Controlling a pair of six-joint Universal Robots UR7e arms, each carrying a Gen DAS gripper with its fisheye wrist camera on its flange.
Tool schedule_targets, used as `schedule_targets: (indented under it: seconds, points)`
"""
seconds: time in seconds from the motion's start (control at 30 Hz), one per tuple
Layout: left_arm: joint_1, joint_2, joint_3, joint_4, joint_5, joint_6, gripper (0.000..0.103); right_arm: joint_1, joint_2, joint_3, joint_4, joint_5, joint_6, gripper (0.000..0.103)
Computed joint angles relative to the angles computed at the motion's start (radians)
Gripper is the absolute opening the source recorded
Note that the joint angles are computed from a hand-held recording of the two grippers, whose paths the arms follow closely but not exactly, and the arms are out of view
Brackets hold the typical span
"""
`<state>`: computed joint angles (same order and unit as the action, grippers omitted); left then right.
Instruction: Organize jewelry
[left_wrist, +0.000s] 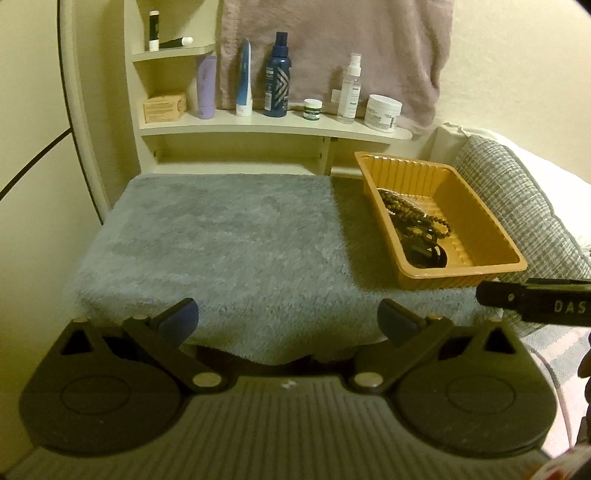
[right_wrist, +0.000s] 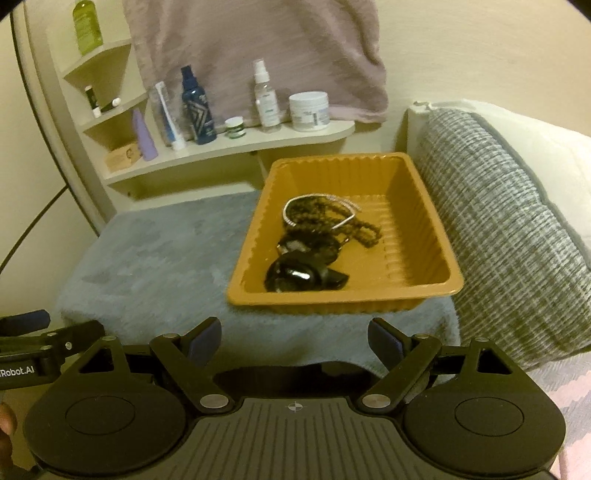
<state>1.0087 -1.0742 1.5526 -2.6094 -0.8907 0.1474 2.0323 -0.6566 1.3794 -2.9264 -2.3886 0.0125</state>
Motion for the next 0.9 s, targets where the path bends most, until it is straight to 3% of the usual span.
schedule_targets:
  seconds: [0.9]
  points:
    - [0.001, -0.027, 0.034, -0.040, 0.014, 0.015, 0.102, 0.015, 0.033, -0.018, 0.017, 0.038, 0.009, 0.086]
